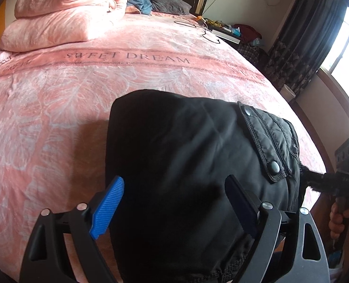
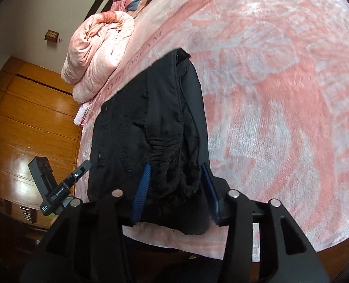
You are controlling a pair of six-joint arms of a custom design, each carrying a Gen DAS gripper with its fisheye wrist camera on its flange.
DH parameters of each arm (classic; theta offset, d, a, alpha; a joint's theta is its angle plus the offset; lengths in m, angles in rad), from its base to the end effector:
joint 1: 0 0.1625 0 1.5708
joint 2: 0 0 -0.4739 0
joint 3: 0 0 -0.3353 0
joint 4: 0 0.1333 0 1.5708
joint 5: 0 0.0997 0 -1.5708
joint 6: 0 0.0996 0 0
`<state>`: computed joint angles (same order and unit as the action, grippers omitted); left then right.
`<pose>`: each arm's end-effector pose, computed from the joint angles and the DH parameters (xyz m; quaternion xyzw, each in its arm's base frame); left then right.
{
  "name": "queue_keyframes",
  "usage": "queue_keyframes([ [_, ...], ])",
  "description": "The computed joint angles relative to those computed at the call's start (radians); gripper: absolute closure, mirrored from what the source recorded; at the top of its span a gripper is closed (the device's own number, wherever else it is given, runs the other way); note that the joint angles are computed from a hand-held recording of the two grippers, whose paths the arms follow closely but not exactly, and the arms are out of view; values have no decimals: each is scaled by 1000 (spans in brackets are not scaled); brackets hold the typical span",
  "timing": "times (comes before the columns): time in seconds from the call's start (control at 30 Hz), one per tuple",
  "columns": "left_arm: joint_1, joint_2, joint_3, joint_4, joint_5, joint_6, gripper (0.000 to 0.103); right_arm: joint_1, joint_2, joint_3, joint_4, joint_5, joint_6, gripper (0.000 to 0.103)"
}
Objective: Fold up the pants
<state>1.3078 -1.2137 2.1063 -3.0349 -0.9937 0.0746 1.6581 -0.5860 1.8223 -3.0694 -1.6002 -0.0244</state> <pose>0.0499 -0.5364 0.3291 0.0755 0.9202 -0.2947 0.2464 0.1845 -0.6133 0.0376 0.0534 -0.9899 0.1312 0.0105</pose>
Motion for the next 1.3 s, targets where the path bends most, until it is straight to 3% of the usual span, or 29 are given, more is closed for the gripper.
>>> queue_keyframes([
  [0.1, 11, -18, -8, 4, -23, -2, 13, 61, -16, -7, -88, -89, -53, 48],
  [0.13, 21, -21, -19, 15, -38, -8, 12, 76, -11, -34, -85, -87, -72, 48],
  [0.27, 41, -13, -58, 75, -58, -33, 12, 105, 73, -230, 106, -57, -109, 48],
  [0.33, 52, -13, -77, 108, -84, -41, 12, 105, 134, -340, 213, -102, -100, 50],
  [0.37, 56, -13, -84, 120, -90, -45, 12, 93, 154, -375, 247, -111, -87, 53],
  [0.43, 65, -12, -100, 140, -97, -45, 12, 64, 174, -418, 302, -105, -48, 76],
  [0.5, 76, -16, -122, 183, -110, -50, 12, 45, 160, -413, 314, -77, -17, 82],
  [0.53, 88, -23, -138, 210, -137, -54, 12, 34, 133, -376, 278, -23, 1, 69],
  [0.6, 113, -38, -162, 241, -183, -69, 11, 37, 81, -292, 184, -11, 3, 32],
  [0.8, 196, -54, -239, 365, -339, -131, 6, 38, 16, -139, 148, 43, -60, 32],
  [0.87, 233, -41, -274, 433, -410, -167, 6, 46, 48, -151, 174, -75, -37, 34],
  [0.9, 244, -34, -286, 460, -421, -183, 6, 45, 61, -169, 208, -109, -30, 42],
  [0.93, 255, -28, -299, 493, -433, -193, 6, 40, 67, -171, 220, -121, -39, 42],
  [1.0, 275, -25, -322, 543, -473, -182, 6, 29, 48, -150, 191, -80, -26, 39],
  [1.07, 297, -24, -343, 579, -534, -166, 4, 19, 22, -127, 147, -40, -13, 9],
  [1.1, 311, -23, -356, 599, -571, -161, 4, 16, 16, -127, 143, -39, -11, 2],
  [1.23, 371, 10, -423, 666, -701, -163, 4, -62, 19, -199, 356, 160, 52, 2],
  [1.3, 389, 29, -448, 685, -742, -158, 4, -79, 41, -242, 423, 196, 52, 2],
])
